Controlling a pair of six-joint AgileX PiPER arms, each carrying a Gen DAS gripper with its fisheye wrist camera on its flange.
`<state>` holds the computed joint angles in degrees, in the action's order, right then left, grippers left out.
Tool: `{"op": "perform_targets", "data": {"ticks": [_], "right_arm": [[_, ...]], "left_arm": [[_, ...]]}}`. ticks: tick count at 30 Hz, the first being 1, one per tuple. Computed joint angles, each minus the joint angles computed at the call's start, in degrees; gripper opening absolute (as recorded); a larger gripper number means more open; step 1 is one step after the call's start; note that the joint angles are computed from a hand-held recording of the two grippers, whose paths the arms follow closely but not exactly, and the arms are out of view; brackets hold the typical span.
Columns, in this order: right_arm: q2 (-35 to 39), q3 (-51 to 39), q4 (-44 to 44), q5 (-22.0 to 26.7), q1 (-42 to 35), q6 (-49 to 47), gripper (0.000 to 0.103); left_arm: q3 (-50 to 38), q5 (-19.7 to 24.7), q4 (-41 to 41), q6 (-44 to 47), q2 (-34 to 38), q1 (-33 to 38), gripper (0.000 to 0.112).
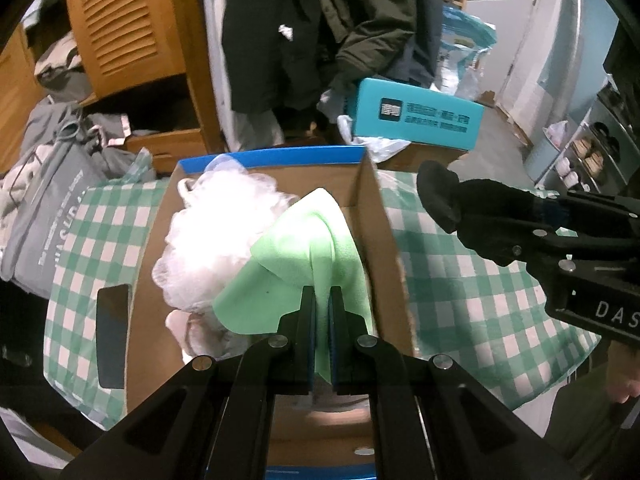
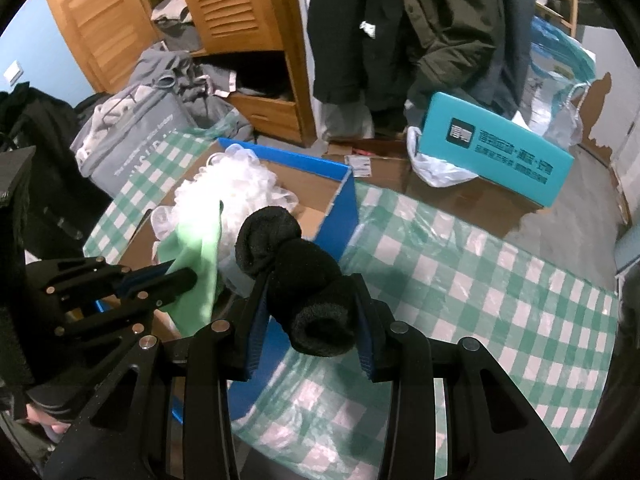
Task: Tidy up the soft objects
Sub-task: 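Lower the green cloth into the box and open the left tool while the right tool releases the black ball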
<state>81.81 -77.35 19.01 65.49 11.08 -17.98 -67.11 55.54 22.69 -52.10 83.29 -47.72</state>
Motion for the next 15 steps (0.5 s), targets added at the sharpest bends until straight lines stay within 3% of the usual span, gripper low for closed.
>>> {"op": "perform_targets", "data": {"ticks": [15], "right_arm": [[8.4,-2.3,-1.4,-4.0,7.6,5.5,0.037]], "left_arm": [[7.1,-7.4,-8.8,6.3,0.8,10.8,0.005]]}}
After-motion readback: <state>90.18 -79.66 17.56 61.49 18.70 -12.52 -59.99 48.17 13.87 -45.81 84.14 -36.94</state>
